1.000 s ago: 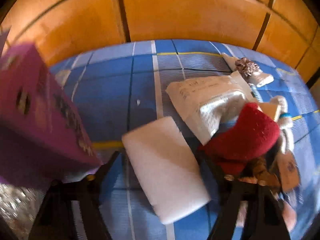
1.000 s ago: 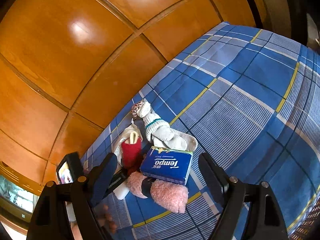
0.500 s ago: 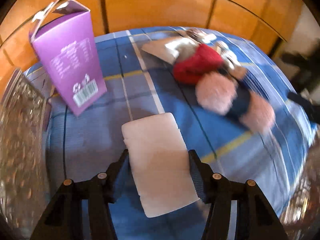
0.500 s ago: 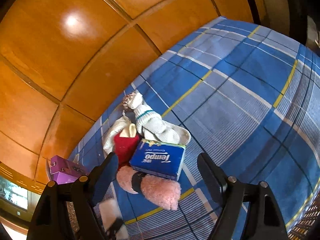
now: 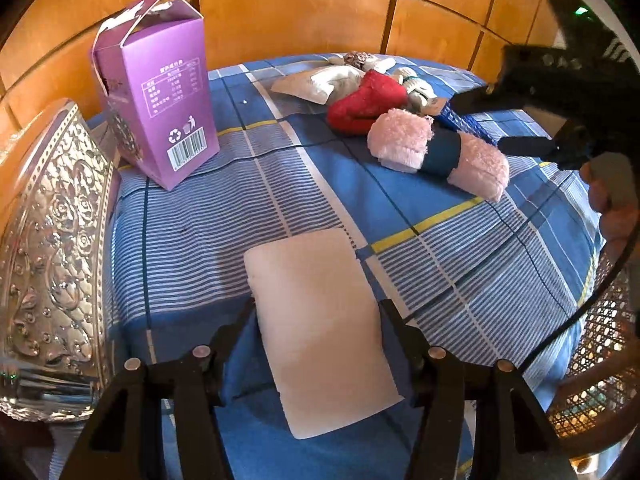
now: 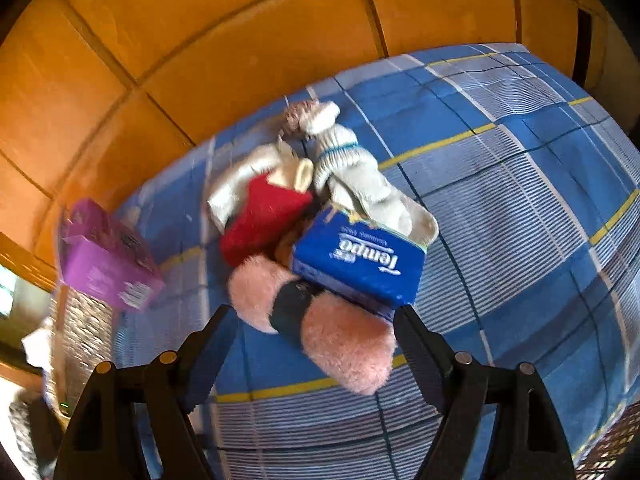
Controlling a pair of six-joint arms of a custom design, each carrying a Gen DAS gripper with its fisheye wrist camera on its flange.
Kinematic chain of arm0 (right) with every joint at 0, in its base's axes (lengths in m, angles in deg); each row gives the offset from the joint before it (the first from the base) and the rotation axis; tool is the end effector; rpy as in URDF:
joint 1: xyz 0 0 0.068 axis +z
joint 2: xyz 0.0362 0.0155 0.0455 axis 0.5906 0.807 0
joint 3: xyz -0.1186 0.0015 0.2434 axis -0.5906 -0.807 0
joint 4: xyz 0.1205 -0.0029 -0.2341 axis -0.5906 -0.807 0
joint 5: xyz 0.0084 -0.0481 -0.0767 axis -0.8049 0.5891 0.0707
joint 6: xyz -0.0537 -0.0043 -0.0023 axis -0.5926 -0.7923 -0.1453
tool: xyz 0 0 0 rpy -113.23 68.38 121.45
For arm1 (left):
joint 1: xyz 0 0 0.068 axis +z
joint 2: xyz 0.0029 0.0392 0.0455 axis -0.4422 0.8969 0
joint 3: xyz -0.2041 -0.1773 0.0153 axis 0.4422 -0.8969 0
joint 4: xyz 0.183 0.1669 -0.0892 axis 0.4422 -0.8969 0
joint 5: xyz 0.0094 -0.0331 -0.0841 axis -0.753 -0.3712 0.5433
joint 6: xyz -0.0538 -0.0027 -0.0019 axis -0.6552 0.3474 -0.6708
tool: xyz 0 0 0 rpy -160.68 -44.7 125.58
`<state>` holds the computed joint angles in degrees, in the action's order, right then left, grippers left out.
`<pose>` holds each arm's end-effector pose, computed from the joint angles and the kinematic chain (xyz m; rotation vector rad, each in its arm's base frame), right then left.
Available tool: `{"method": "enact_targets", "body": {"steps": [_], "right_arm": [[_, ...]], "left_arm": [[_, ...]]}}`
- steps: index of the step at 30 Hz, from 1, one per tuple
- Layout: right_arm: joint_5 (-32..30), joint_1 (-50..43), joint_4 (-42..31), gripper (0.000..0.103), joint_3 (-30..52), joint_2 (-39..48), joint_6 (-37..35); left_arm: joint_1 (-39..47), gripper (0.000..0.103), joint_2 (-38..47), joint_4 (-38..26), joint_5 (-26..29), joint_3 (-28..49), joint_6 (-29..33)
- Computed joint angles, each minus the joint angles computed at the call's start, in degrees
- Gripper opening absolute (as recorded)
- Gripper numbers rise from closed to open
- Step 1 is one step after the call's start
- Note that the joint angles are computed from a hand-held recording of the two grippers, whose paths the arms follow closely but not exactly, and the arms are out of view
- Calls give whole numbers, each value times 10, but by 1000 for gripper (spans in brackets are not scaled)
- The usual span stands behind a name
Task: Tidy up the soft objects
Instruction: 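Carry the white pad into the tray with left tool while right grasps Tempo pack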
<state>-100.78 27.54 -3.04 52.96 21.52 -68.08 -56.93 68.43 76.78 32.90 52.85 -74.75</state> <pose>0.2691 -0.0291 0.1292 0.2451 2.6683 0.4383 0.1691 -0.0974 0.1160 0.3760 2.6265 -0.1636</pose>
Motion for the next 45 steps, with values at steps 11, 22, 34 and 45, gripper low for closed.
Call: {"method": "enact_targets", "body": {"steps": [11, 22, 34, 45], "right_arm": [[0, -104, 58, 83, -27, -41, 87], [65, -22, -13, 103, 95, 101, 114], [90, -37, 17, 76, 68, 96, 110], [82, -48, 44, 76, 59, 78, 121]], "left_arm": [[27, 59, -42, 43, 26, -43, 25], [47, 59, -54, 58, 50, -56, 24], [29, 57, -62, 55, 30, -58, 15], [14, 55, -90, -29, 31, -6, 17]]}}
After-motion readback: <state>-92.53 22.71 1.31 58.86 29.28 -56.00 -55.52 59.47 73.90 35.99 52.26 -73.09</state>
